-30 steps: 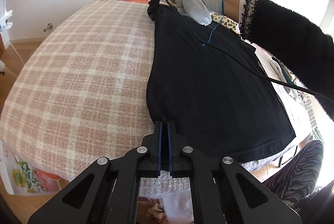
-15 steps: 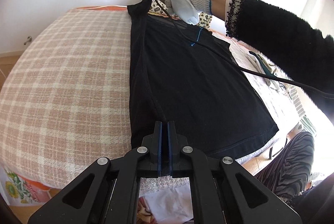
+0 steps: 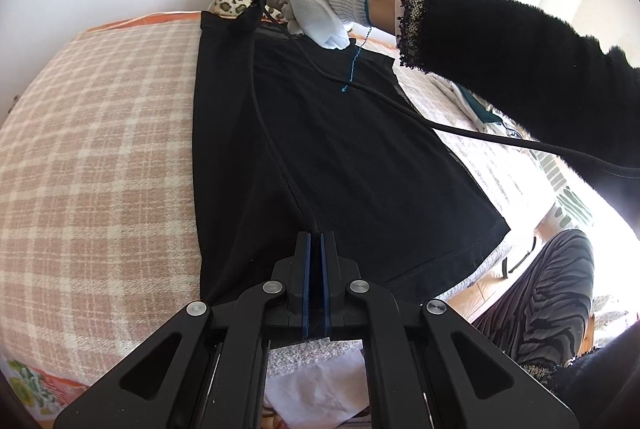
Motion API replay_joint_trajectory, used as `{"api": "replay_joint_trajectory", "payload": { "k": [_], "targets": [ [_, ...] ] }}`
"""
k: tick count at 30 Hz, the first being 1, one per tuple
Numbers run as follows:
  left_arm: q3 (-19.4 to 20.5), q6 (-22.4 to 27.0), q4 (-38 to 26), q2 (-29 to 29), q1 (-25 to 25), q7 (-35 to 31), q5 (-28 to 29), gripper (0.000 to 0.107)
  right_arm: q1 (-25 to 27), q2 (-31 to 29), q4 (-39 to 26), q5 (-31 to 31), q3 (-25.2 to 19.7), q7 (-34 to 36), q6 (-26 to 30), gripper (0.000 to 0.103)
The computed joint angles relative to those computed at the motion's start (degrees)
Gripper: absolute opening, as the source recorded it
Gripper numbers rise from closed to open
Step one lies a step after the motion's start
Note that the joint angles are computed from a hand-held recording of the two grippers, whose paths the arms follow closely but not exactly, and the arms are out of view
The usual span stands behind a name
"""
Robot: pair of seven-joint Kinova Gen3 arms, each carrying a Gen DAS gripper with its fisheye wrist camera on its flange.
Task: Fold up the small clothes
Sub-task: 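Lift the gripped side edge with both grippers and fold it over the shirt's middle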
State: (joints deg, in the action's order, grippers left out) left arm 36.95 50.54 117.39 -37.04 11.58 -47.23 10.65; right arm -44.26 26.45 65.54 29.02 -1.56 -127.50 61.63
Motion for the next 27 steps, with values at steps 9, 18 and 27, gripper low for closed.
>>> {"api": "replay_joint_trajectory", "payload": {
  "k": [9, 18, 27],
  "targets": [
    [-1.20, -1.27, 0.97, 2.68, 2.35, -0.28, 0.69, 0.003, 0.22, 0.34, 1.53, 1.24, 0.42, -0.37, -0.58, 0.004],
    [0.10, -0.05, -0.71, 4.00, 3.21, -0.15, -2.00, 0.004, -0.62, 1.50, 1.56, 2.66, 1.07, -1.34, 0.00, 0.004],
    [-2.58, -1.83, -0.31, 8.45, 7.89, -1.51, -0.60, 0.015, -0.90, 2.03, 0.87, 3.43, 1.39, -0.58, 1.59, 0.004]
  ]
}}
